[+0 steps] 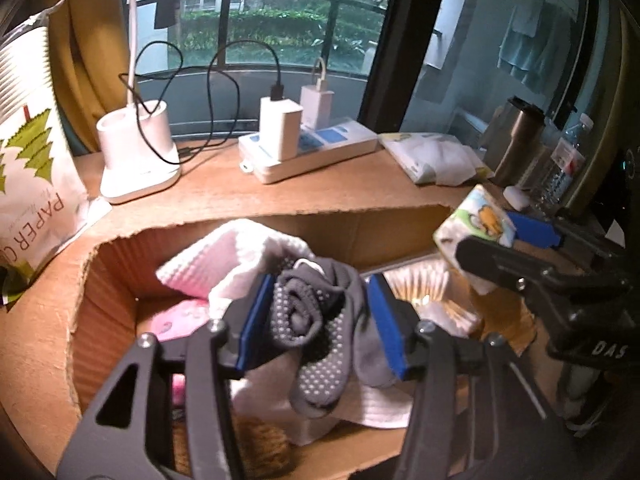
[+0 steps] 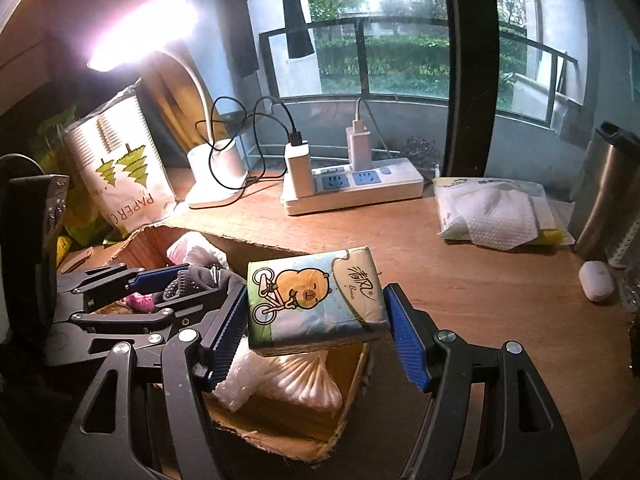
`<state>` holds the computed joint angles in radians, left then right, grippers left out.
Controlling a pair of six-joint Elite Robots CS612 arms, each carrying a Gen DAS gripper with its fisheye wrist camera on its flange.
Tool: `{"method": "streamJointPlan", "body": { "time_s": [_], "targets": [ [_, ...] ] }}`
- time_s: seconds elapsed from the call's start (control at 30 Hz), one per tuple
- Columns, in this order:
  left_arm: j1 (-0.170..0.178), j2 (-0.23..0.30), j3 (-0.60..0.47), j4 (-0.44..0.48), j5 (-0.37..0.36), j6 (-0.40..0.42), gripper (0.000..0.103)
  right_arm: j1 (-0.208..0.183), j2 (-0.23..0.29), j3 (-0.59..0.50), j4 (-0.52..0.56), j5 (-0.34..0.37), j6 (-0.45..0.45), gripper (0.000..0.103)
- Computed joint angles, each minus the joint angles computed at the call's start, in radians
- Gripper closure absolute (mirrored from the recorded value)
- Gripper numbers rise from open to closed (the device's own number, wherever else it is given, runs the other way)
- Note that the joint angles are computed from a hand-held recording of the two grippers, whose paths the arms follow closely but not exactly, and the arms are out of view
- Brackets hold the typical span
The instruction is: Organize soft objects
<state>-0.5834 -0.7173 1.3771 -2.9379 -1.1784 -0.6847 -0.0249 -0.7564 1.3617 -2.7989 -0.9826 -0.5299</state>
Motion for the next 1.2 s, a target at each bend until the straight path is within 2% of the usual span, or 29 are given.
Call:
{"method": "streamJointPlan", "body": {
  "time_s": [0.13,0.2,0.23,0.47,0.57,1.2],
  "targets": [
    [-0.002,-0.010,0.015,-0.009,0.017,-0.005,0.049,0.005,0.006,-0.006,-0.004,-0.009,0.005,0.032],
    [-0.003,-0.017,0.026,-0.017,0.025,-0.007,0.038,0.006,0.007,-0.008,-0.007,-0.010,0.013,0.032],
    [-0.004,-0.021,0.033,-0.025,0.029,-0.010,0.038,0.006,0.008,-0.009,-0.007,-0.009,0.019,0.032],
    [-0.010,-0.043,0.064,-0.042,0.056,-0.015,0.037,0.006,0.009,-0.004,-0.032,-0.002,0.044,0.031],
    [-0.014,-0.052,0.077,-0.050,0.064,-0.013,0.037,0.004,0.007,0.005,-0.066,0.014,0.065,0.023],
    [-0.051,-0.106,0.156,-0.142,0.134,0.009,0.037,-0.008,-0.061,0.106,-0.157,0.017,0.064,0.023]
  ]
}}
